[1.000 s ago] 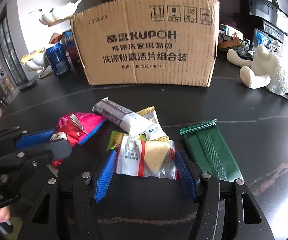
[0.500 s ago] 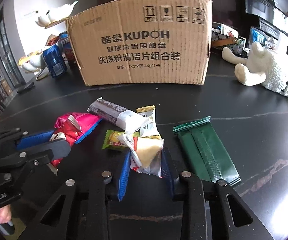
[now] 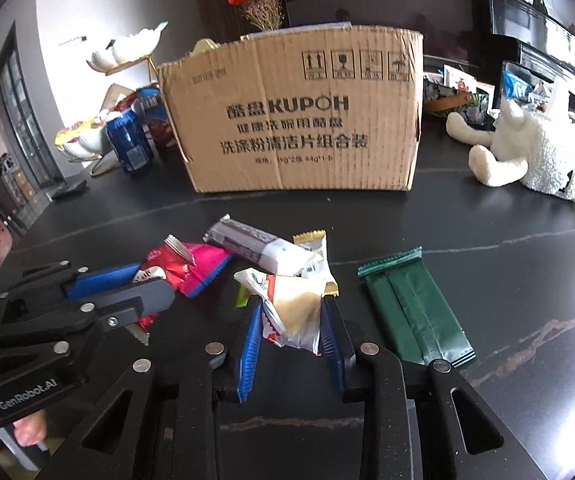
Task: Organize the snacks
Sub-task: 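Lift both held packets and carry them toward the cardboard box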
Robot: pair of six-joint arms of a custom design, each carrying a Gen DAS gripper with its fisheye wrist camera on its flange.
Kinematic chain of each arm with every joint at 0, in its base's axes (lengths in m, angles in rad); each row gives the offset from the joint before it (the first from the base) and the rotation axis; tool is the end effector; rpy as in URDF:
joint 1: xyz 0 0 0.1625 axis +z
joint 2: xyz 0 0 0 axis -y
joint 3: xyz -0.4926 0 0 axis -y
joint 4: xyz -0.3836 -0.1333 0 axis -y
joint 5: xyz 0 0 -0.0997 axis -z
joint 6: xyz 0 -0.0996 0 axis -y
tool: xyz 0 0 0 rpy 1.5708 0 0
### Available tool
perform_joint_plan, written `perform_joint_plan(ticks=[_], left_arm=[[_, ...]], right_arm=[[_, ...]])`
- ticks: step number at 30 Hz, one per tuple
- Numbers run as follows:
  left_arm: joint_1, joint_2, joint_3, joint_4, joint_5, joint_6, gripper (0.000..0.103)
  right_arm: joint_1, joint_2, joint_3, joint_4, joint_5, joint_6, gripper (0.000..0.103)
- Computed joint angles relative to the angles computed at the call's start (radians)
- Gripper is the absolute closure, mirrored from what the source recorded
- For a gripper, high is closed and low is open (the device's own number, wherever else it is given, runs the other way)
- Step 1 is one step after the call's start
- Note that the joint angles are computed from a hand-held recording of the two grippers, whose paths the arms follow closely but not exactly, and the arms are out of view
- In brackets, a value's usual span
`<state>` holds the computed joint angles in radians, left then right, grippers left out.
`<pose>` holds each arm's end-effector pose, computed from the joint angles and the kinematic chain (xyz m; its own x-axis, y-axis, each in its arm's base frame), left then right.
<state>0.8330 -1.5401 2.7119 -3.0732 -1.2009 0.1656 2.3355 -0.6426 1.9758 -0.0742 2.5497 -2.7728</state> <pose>-0.0688 -0.3274 0.2459 -0.6534 0.6483 -0.3908 0.7543 0.6012 -0.2638 0.3182 -0.2585 0.0014 -0.7775 0.0586 0.6262 -0.4060 0.7136 -0.5709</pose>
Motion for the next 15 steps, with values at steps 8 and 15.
perform_joint_plan(ticks=[8, 15], left_arm=[[-0.087, -0.099, -0.019, 0.082, 0.094, -0.049, 0.081], [-0.152, -0.167, -0.069, 0.172, 0.156, -0.079, 0.081]], right_arm=[[0.060, -0.022, -0.029, -0.008, 0.069, -0.048, 0.073], [0.102, -0.063, -0.069, -0.012, 0.097, -0.121, 0.073]])
